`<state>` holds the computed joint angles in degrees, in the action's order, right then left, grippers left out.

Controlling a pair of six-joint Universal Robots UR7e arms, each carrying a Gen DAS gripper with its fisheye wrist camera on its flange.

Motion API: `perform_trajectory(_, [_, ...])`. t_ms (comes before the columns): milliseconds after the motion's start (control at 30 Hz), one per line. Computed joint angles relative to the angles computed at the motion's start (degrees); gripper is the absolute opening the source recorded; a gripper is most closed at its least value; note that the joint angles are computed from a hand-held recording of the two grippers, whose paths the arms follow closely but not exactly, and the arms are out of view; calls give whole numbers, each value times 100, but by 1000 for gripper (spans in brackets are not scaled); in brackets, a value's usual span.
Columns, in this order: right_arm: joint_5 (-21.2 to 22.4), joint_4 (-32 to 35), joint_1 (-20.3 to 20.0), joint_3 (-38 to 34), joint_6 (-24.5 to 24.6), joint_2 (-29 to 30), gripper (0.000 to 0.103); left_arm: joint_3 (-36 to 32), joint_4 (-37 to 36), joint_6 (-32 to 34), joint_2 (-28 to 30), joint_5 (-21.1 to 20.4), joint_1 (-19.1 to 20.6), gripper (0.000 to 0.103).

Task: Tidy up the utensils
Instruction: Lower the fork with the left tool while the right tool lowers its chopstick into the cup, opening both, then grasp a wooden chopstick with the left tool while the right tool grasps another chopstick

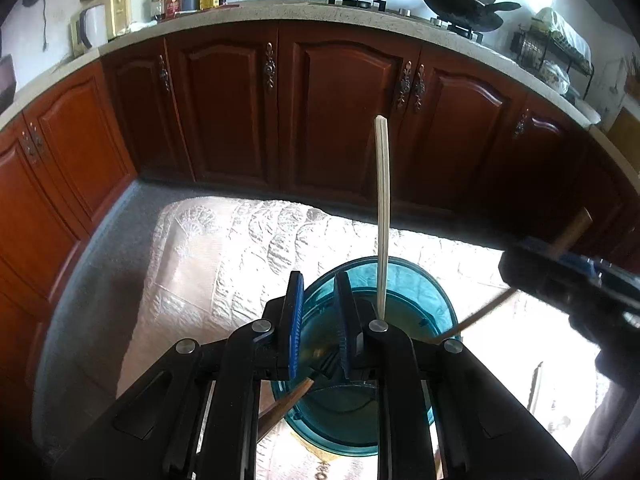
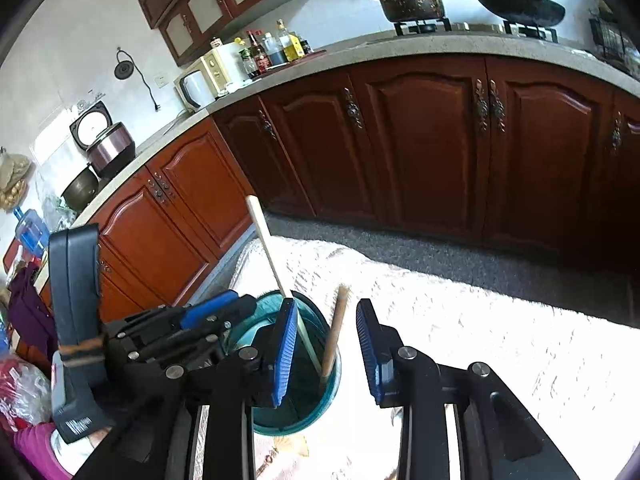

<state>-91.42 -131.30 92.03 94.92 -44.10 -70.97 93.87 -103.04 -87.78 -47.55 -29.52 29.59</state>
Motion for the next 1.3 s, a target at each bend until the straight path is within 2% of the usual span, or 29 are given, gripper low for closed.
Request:
perform_trajectory(167, [-75, 78, -105, 32, 35, -92, 29, 93, -271, 83, -53, -54, -82, 34])
perform_trajectory(433, [31, 254, -233, 176, 46, -391, 31, 65, -39, -121, -68, 32, -339, 47])
perform_trajectory(767, [379, 261, -343, 424, -25, -1015, 32, -66, 341, -331, -47, 160, -620, 49])
perform_trajectory(933, [197, 207, -421, 571, -198, -1330, 32, -89, 392, -322, -4, 225, -822, 53])
perform_trajectory(1100, [-88, 179, -656, 675, -318, -1601, 33, 39, -218, 104, 61, 75, -969, 57])
perform_trajectory(1300, [-433, 127, -1134, 775, -352, -1785, 35, 254, -1377, 829, 234, -331, -1034, 58])
